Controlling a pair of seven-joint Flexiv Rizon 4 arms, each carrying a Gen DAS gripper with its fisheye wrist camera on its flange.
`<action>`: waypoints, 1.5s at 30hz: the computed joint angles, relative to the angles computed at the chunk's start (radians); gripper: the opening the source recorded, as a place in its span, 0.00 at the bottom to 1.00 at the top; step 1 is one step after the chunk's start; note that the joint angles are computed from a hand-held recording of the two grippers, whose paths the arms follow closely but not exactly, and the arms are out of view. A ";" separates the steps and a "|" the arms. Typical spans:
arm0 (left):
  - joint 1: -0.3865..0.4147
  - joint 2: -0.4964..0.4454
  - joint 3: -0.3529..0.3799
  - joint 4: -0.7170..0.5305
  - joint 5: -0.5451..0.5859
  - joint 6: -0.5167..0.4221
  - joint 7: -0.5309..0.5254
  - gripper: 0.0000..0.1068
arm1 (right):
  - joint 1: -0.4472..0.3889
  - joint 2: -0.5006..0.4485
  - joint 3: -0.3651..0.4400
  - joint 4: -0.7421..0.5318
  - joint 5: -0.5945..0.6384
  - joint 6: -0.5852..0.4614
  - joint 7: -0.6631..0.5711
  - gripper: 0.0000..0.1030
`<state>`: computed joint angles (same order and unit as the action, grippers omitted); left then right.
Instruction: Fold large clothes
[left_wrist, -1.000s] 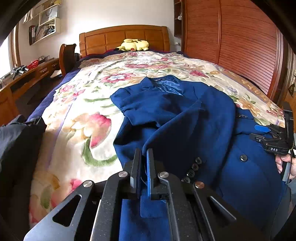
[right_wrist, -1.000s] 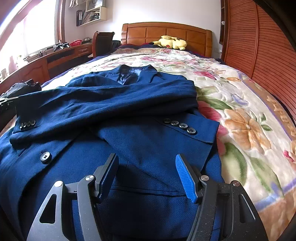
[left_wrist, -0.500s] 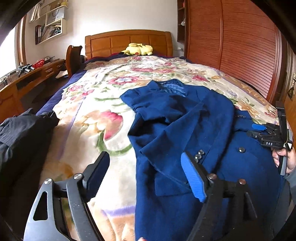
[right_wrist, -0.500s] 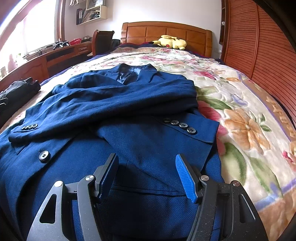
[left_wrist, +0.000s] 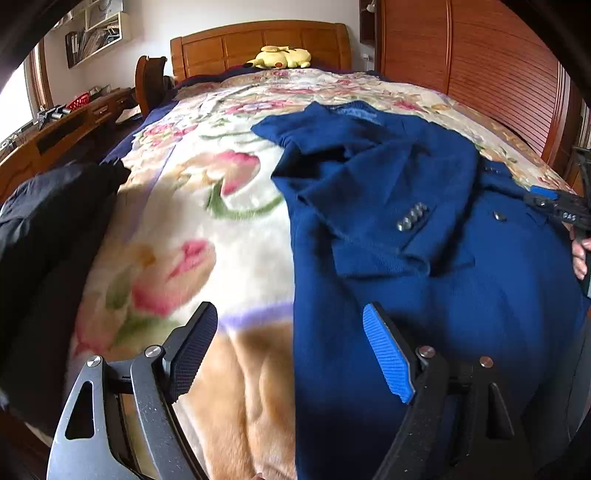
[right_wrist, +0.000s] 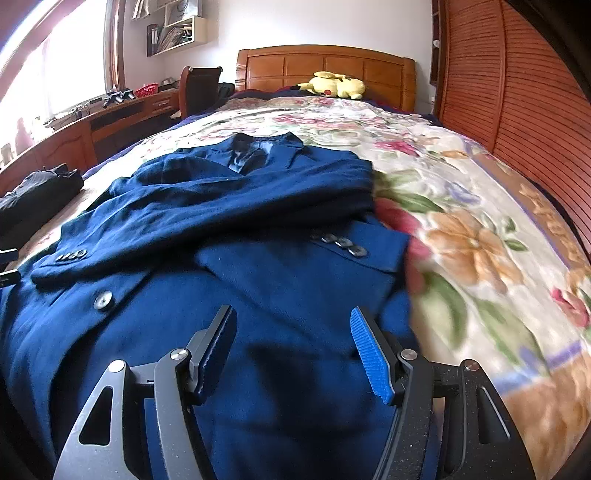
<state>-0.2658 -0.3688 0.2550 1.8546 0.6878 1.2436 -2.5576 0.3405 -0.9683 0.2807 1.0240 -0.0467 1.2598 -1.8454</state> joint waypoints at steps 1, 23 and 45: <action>0.000 0.002 0.000 0.008 0.002 0.008 -0.002 0.77 | -0.005 0.021 -0.011 0.036 0.001 0.015 0.001 0.64; -0.036 0.002 0.074 0.137 -0.178 0.197 0.082 0.80 | -0.138 0.218 0.011 0.359 -0.019 0.026 0.002 0.64; -0.090 0.084 0.051 0.156 0.004 0.164 -0.056 0.07 | -0.210 0.252 0.123 0.373 0.168 0.000 -0.265 0.05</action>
<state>-0.3553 -0.2849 0.3061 2.0104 0.6922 1.4077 -2.6140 0.1306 -0.7162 0.4041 1.3968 0.1216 1.2597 -2.1101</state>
